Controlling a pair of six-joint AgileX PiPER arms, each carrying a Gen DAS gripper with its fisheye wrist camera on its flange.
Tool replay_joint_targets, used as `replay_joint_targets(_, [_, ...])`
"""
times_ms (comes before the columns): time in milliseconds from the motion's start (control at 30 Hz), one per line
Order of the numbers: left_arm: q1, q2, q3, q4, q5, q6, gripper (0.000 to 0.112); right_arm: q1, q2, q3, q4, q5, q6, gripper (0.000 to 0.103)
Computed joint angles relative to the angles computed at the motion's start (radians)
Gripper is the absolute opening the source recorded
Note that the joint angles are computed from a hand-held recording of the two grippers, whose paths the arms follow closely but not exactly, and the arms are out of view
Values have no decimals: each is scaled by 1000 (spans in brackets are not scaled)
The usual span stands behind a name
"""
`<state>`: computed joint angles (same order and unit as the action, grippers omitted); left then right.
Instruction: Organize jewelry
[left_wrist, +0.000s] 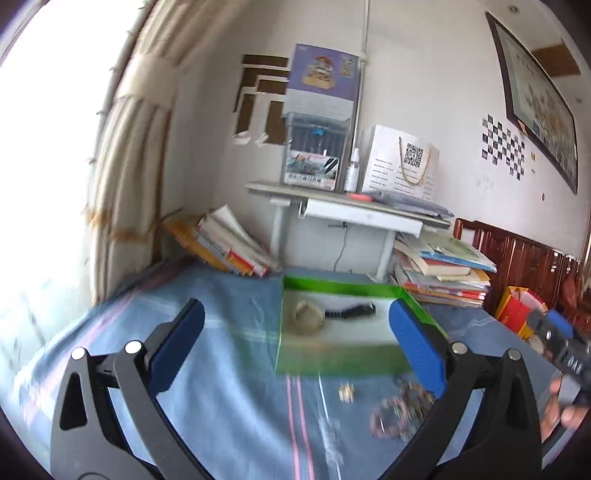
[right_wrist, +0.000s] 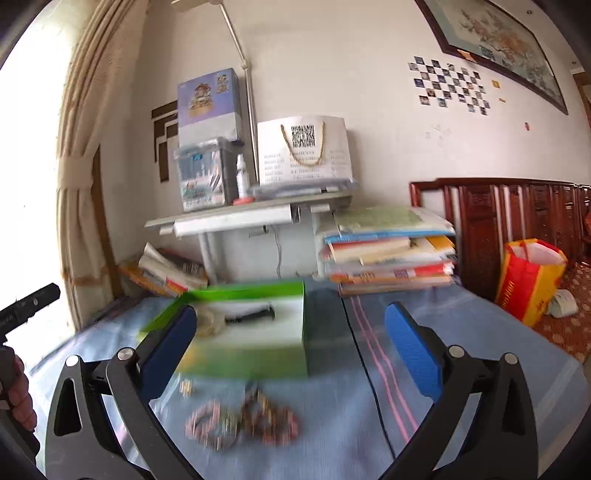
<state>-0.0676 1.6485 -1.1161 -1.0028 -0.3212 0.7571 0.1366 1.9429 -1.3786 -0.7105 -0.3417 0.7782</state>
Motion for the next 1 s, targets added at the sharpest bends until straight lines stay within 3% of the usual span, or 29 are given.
replay_joint_targets(167, [-116, -66, 205, -77, -165, 22, 99, 4, -116, 261, 126, -86, -175, 100])
replay_joint_targets(267, [-159, -100, 298, -31, -216, -45, 99, 28, -175, 399, 319, -156, -407, 100])
replay_joint_targets(333, [-192, -106, 331, -54, -256, -25, 99, 38, -178, 418, 347, -171, -459, 100])
replay_joint_targets(533, [-192, -70, 305, -119, -205, 51, 99, 46, -158, 405, 314, -165, -409, 100])
replay_joint_targets(1000, [-192, -53, 284, -132, -196, 71, 99, 47, -143, 397, 312, -158, -410, 100])
